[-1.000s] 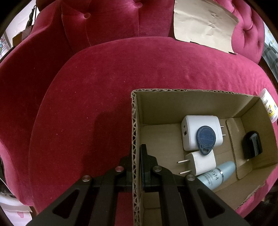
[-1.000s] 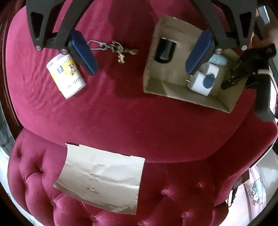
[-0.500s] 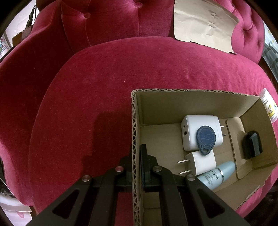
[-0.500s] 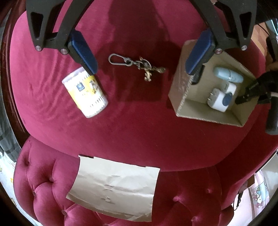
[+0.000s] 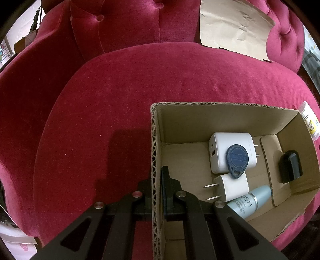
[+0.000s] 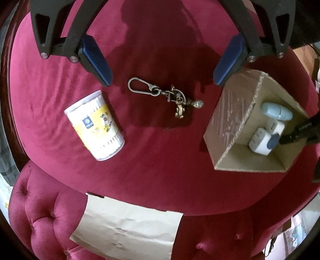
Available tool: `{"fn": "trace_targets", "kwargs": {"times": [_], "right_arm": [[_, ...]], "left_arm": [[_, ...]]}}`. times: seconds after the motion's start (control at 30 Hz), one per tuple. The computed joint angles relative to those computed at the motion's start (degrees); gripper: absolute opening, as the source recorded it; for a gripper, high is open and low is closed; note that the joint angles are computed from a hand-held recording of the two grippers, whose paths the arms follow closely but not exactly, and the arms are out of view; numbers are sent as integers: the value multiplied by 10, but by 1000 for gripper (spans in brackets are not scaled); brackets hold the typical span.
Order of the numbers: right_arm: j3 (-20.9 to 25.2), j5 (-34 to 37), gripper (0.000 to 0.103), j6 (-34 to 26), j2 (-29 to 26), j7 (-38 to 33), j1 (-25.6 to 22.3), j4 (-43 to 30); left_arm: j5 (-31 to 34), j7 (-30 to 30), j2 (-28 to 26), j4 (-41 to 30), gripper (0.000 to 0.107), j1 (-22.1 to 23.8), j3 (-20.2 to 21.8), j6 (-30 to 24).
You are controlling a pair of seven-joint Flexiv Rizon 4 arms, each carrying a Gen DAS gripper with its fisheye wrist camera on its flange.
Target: Organize rigid objects
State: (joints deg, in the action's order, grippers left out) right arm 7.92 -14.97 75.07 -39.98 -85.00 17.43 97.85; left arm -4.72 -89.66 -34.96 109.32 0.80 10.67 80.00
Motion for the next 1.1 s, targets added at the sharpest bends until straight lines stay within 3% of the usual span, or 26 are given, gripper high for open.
{"fn": "trace_targets", "kwargs": {"times": [0.33, 0.9, 1.0, 1.1], "right_arm": [[-17, -13, 103, -19, -39, 12, 11, -35], [9, 16, 102, -63, -92, -17, -5, -122], [14, 25, 96, -64, -91, -22, -7, -122], [20, 33, 80, -69, -88, -27, -8, -125]], "left_arm": [[-1, 9, 1, 2, 4, 8, -8, 3], [-11, 20, 1, 3, 4, 11, -12, 2], [-10, 19, 1, 3, 4, 9, -10, 2], [-10, 16, 1, 3, 4, 7, -8, 2]]}}
